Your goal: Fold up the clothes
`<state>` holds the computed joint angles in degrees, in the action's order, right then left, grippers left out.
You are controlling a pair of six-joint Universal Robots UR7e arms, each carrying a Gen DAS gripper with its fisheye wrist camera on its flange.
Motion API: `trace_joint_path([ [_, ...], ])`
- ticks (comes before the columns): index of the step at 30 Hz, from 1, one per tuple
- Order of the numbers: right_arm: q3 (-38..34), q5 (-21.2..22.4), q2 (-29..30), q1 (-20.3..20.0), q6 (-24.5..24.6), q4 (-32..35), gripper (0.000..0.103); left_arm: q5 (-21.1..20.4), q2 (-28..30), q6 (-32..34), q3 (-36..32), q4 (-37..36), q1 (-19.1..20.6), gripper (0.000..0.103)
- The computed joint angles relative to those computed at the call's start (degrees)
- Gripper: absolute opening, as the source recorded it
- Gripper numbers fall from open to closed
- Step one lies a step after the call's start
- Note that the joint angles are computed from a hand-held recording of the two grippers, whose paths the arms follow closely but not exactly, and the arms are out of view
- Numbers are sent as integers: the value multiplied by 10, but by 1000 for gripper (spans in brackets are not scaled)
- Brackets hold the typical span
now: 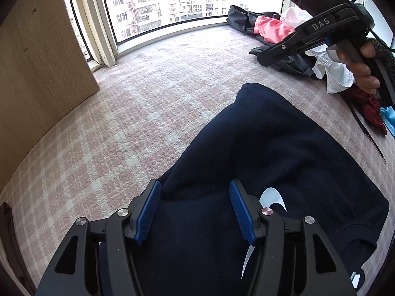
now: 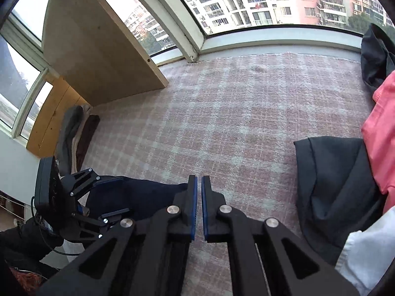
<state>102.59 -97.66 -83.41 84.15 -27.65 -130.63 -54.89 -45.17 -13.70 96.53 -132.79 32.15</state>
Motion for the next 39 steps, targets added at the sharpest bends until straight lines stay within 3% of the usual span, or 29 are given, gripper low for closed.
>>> trace_joint_path([
  [4,16,-21,22,27,-52,19,5,3,-33,-25,12,-19,-3,55],
  [6,17,-65,46,21,-47,4,0,20,-60,-45,28,-27,-3,55],
  [8,14,-53,41,13,-27,4,0,29,-87,-70,41,-13,3,55],
  [11,29,-47,11,20,-25,-14,8,87,-140,-149,69,77,1,54],
  [13,40,-12,-12,20,-29,18,19,87,-194,-190,105,83,-4,54],
  [14,48,-2,-19,21,-30,27,30,75,-218,-204,123,74,-6,54],
  [15,61,-8,-21,26,-32,18,33,64,-234,-213,135,66,-6,55],
  [18,76,-43,-8,33,-26,5,33,44,-232,-197,152,34,-1,55],
  [20,75,-66,2,31,-16,10,33,6,-214,-178,156,-16,14,55],
  [21,74,-82,2,32,-14,6,23,4,-199,-175,150,-16,22,55],
  [24,72,-118,-11,39,2,12,25,54,-163,-185,124,48,29,55],
  [26,80,-100,-44,40,-3,31,26,55,-185,-198,136,38,19,49],
  [29,111,-70,-108,25,9,63,43,57,-222,-223,153,38,-3,50],
  [30,126,-62,-132,17,13,72,43,55,-238,-239,159,56,-16,52],
  [32,155,-50,-175,-4,26,93,43,31,-268,-279,178,85,-40,52],
  [35,202,-43,-235,-36,43,120,44,-52,-308,-345,222,82,-69,54],
  [39,252,-42,-306,-60,45,144,44,-133,-320,-424,266,72,-96,54],
])
